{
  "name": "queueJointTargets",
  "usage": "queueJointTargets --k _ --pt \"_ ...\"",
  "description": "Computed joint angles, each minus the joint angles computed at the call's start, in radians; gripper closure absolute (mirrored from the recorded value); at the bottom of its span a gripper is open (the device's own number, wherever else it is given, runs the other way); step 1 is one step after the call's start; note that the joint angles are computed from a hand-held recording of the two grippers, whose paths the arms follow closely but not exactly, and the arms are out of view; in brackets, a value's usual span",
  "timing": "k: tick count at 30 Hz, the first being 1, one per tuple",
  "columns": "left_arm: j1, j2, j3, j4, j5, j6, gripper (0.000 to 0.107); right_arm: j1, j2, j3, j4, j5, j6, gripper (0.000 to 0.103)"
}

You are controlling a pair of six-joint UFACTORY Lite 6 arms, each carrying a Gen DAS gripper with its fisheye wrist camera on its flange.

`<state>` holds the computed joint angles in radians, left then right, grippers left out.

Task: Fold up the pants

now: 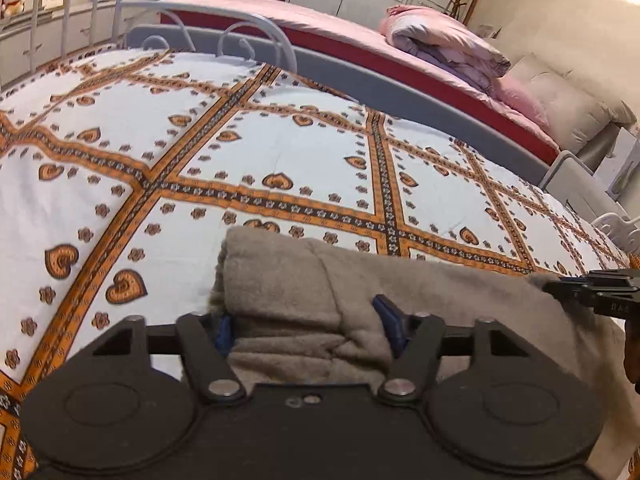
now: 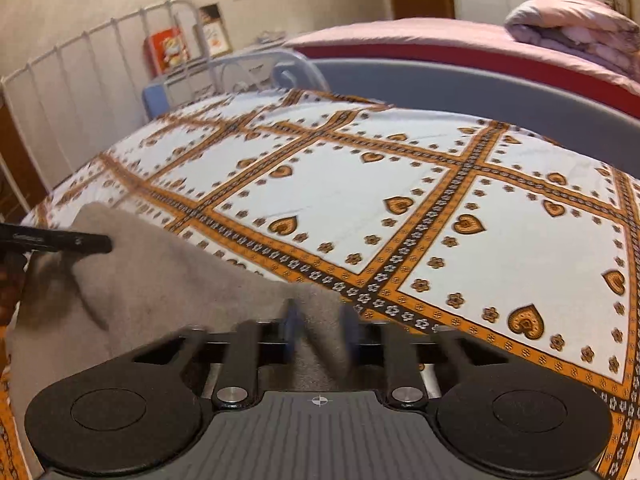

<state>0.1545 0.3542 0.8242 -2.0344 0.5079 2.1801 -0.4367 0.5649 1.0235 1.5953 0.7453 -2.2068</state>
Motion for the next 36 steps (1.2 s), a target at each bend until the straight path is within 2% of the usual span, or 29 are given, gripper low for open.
queueJointTargets --k 4,7,10,11,12,14,15,16,17,18,19,24,26,29,31,32,36 --pt "-0.062 -0.062 -0.058 -0.247 -0.032 0.234 0.062 0.034 -0.078 -0.079 0.126 -0.052 -0.142 0.096" --pt "-0.078 -0.103 -0.074 -0.341 -0.019 0.306 0.069 0.021 -0.107 -0.114 0.213 -0.028 -0.186 0.098" --pt "-0.104 -0.117 -0.066 -0.407 -0.035 0.370 0.069 0.008 -0.137 -0.164 0.303 0.014 -0.270 0.098" --pt "-0.125 -0.092 -0.049 -0.468 -0.068 0.438 0.068 0.006 -0.139 -0.180 0.347 0.027 -0.305 0.098" --pt "-0.139 -0.035 -0.016 -0.499 -0.103 0.472 0.066 0.018 -0.135 -0.194 0.429 0.019 -0.360 0.099" --pt "-0.121 0.006 -0.021 -0.519 -0.061 0.477 0.057 0.077 -0.050 -0.145 0.575 -0.103 -0.444 0.102" --pt "-0.113 -0.012 -0.030 -0.521 -0.060 0.462 0.045 0.092 -0.002 -0.122 0.585 -0.132 -0.432 0.102" --pt "-0.107 -0.046 -0.047 -0.547 -0.067 0.465 0.034 0.073 0.005 -0.113 0.553 -0.120 -0.400 0.102" --pt "-0.098 -0.084 -0.071 -0.573 -0.064 0.482 0.035 0.051 -0.025 -0.136 0.544 -0.092 -0.385 0.102" --pt "-0.086 -0.129 -0.096 -0.574 -0.067 0.487 0.041 0.028 -0.066 -0.165 0.545 -0.080 -0.378 0.102" --pt "-0.067 -0.178 -0.122 -0.534 -0.072 0.452 0.043 -0.003 -0.102 -0.194 0.534 -0.054 -0.379 0.102" --pt "0.041 -0.384 -0.271 -0.188 -0.106 0.144 0.045 -0.292 -0.291 -0.305 0.206 0.096 -0.258 0.102" --pt "0.102 -0.434 -0.344 -0.051 -0.092 0.028 0.047 -0.430 -0.340 -0.315 0.026 0.155 -0.191 0.102" --pt "0.251 -0.476 -0.418 0.167 -0.004 -0.166 0.047 -0.686 -0.403 -0.326 -0.188 0.244 -0.183 0.102" --pt "0.336 -0.463 -0.417 0.265 0.083 -0.280 0.054 -0.844 -0.404 -0.304 -0.286 0.277 -0.195 0.101" --pt "0.348 -0.465 -0.414 0.288 0.097 -0.322 0.054 -0.912 -0.394 -0.283 -0.322 0.285 -0.197 0.101" --pt "0.258 -0.490 -0.393 0.275 -0.001 -0.377 0.055 -1.111 -0.306 -0.149 -0.420 0.296 -0.138 0.100"
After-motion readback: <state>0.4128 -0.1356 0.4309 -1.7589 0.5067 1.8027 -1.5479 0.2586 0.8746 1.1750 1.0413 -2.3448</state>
